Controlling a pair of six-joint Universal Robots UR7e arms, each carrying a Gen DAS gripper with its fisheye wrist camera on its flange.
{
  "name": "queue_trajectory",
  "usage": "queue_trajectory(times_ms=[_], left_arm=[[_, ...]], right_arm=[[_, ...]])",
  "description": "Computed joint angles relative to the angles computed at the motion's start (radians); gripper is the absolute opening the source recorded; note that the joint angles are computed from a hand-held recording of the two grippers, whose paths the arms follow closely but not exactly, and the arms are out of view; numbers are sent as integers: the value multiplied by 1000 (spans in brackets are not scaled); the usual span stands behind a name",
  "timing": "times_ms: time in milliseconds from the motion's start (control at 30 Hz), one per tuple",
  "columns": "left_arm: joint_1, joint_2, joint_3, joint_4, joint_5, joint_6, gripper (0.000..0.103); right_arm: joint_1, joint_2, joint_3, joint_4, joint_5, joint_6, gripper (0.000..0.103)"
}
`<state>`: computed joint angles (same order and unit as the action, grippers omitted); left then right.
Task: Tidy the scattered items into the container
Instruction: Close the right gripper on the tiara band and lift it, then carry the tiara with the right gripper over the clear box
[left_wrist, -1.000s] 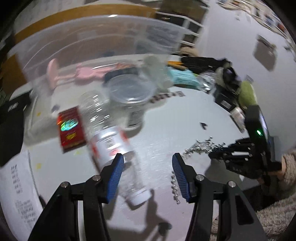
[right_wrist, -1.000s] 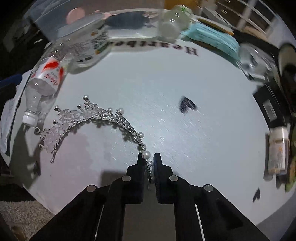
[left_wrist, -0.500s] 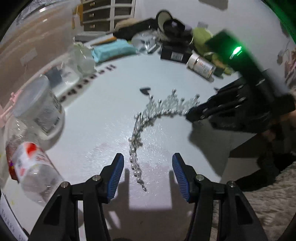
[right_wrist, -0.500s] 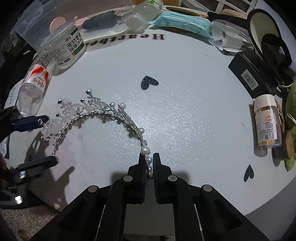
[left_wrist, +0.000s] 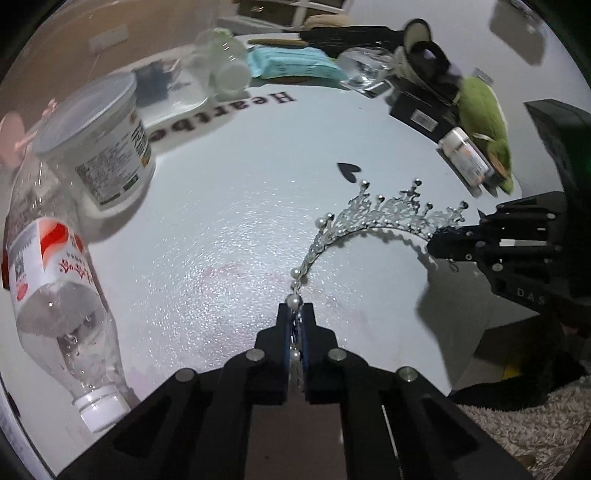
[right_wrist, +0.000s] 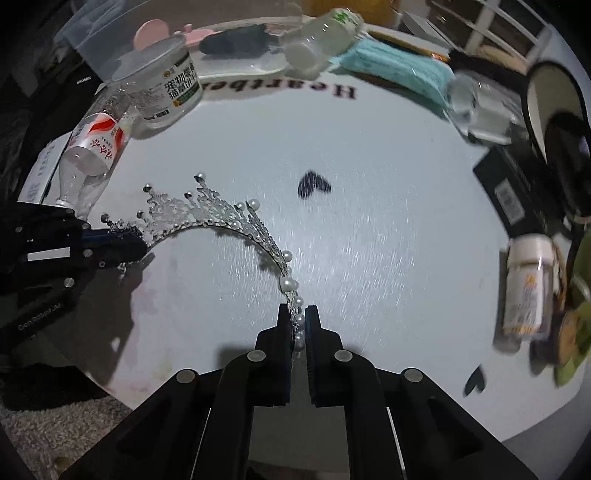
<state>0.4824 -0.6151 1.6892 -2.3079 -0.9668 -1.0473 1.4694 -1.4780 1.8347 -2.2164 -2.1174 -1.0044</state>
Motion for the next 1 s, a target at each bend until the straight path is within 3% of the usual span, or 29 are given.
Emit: queue_trajectory(times_ms=[100,200,367,500,667,733,833,1000], left_arm=[[-2,-11,-12,35,20,-26,6],[-14,-43,-28,75,90,-35,6],[-41,-111,-108,228,298,-5,6],[-45,-156,-201,373,477,66,6],[-6,-204,-308,552,632,123,6],[24,-220,-353,608,658,142,6],[81,-236,-403,598,626,224,6],[197,-221,-513,654,478,304,6]], right_arm=[[8,14,-17,0,15,-11,8],[46,-1,-3,-33,44,-29,8],[172,41,-103,-54,144,-8,8],[277,149,-220,-121,221,14,8],[379,322,-442,-117,263,37,8],[417,403,-537,-106,247,35,8],[455,522,-675,-35,167,65,8],[472,692,-845,131,21,152,8]])
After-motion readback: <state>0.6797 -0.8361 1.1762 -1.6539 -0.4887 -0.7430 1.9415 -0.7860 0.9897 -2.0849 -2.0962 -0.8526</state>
